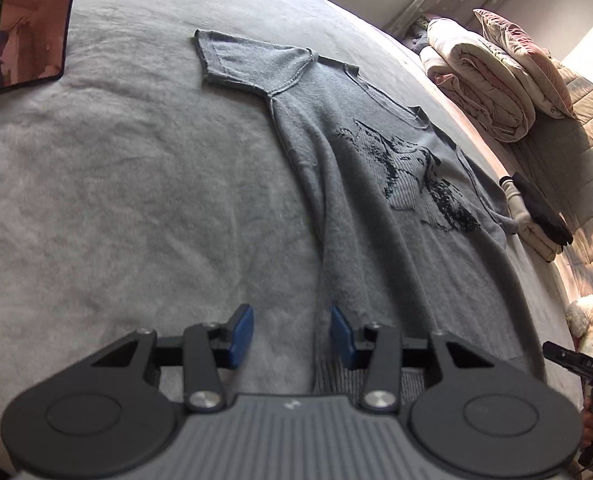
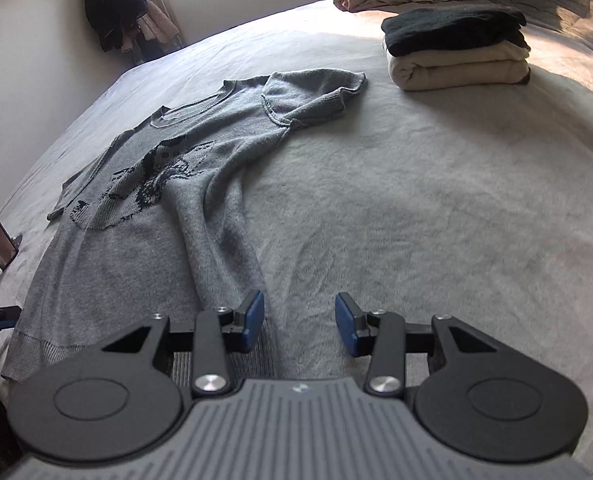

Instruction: Fold clothes

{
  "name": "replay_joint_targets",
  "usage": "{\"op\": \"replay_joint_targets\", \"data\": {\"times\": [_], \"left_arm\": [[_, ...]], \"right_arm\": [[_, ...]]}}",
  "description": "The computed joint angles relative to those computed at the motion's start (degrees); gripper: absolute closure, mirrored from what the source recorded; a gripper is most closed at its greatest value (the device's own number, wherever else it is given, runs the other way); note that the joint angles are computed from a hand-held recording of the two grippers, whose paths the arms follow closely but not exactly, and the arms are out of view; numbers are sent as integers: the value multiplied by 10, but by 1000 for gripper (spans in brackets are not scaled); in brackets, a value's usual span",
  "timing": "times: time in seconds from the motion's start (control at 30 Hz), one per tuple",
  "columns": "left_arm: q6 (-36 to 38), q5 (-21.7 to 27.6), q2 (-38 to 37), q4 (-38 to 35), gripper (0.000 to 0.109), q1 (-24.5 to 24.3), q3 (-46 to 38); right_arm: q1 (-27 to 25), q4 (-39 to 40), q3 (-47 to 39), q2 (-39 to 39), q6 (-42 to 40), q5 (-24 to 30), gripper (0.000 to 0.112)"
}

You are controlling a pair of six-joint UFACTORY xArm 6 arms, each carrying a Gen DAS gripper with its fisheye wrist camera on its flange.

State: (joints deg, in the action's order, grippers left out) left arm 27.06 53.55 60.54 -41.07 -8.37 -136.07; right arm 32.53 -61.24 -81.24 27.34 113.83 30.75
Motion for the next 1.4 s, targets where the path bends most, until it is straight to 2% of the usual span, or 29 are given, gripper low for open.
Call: {"op": "replay_joint_targets", "data": {"times": [0.07, 0.17, 0.3, 0.43, 0.57, 0.7, 0.87, 1.0, 1.13, 1.23, 1.4], "left_arm": [[24, -15, -51, -40, 65, 5, 88], [45, -23, -103, -82, 66, 10, 174], [68, -23, -143, -135, 77, 5, 238], [105, -24, -153, -172, 82, -18, 256], [134, -1, -133, -193, 82, -41, 227], [130, -27, -115, -158, 82, -62, 213], [160, -13, -140, -185, 78, -44, 251], [172, -24, -176, -213, 78, -31, 294], [183, -50, -216, -259, 73, -18, 343], [169, -84, -230, -273, 69, -8, 361], [110, -91, -211, -252, 68, 10, 338]], "right_arm": [[9, -18, 10, -4, 38, -1, 68], [21, -56, 18, -9, 93, -8, 68], [36, -77, 18, -8, 124, -8, 68], [47, -79, 15, -5, 124, -2, 68], [50, -82, 19, -9, 132, 3, 68], [47, -77, 22, -11, 136, 1, 68], [53, -85, 9, -9, 119, 4, 68], [57, -86, -51, 26, 68, -17, 68], [59, -59, -139, 83, -11, -40, 68], [66, -16, -219, 132, -100, -36, 68], [82, 122, -418, 265, -307, -45, 68]]}}
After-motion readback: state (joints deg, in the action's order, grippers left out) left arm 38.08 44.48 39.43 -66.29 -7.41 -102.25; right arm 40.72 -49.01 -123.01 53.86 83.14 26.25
